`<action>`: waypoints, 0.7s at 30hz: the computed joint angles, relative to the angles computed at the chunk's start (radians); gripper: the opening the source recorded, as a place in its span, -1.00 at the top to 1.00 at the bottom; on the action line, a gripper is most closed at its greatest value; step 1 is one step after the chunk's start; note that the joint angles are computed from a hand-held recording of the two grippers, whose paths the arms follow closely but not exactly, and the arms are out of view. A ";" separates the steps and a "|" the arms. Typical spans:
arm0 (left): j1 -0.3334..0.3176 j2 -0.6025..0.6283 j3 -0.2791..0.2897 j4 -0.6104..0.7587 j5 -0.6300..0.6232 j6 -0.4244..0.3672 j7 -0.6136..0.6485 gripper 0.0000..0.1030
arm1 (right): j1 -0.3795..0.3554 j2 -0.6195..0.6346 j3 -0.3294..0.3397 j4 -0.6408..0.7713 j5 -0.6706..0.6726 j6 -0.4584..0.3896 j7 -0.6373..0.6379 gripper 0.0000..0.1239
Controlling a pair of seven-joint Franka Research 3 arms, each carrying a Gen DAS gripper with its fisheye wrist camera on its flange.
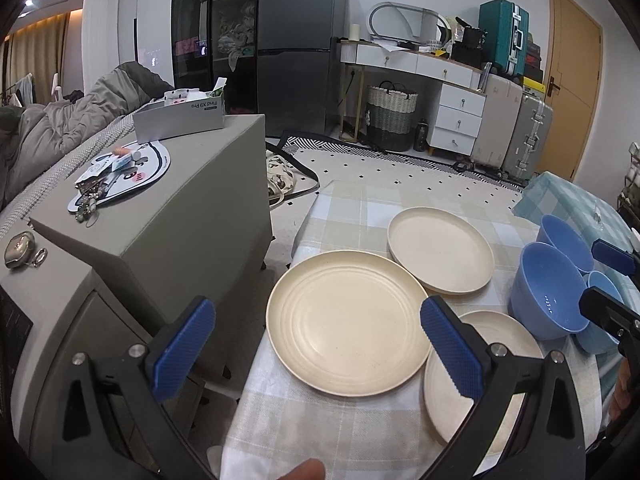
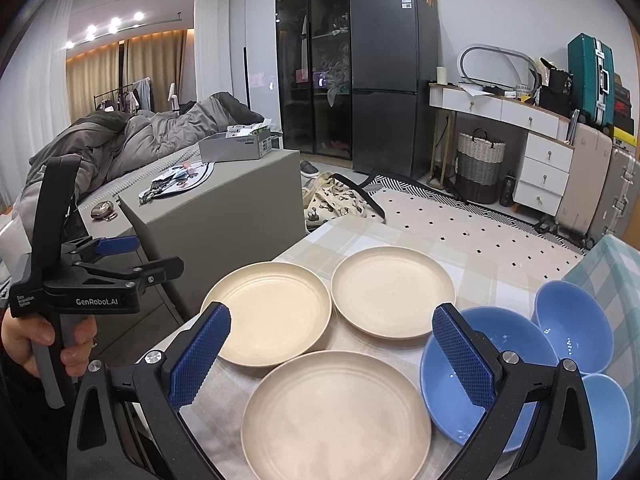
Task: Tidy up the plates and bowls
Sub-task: 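Move both grippers toward the rim of the nearest cream plate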
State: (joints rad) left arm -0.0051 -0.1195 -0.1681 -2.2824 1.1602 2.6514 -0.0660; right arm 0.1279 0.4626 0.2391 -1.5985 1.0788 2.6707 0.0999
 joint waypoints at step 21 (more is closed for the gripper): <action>0.028 0.131 0.074 0.052 -0.045 0.083 0.084 -1.00 | 0.078 0.307 -0.009 0.373 -0.373 -0.085 0.381 -0.66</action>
State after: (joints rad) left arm 0.0225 0.0111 -0.0943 -2.2304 1.1153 2.7346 0.0178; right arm 0.2056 0.7700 0.2299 -1.2252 0.7058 2.5860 0.4806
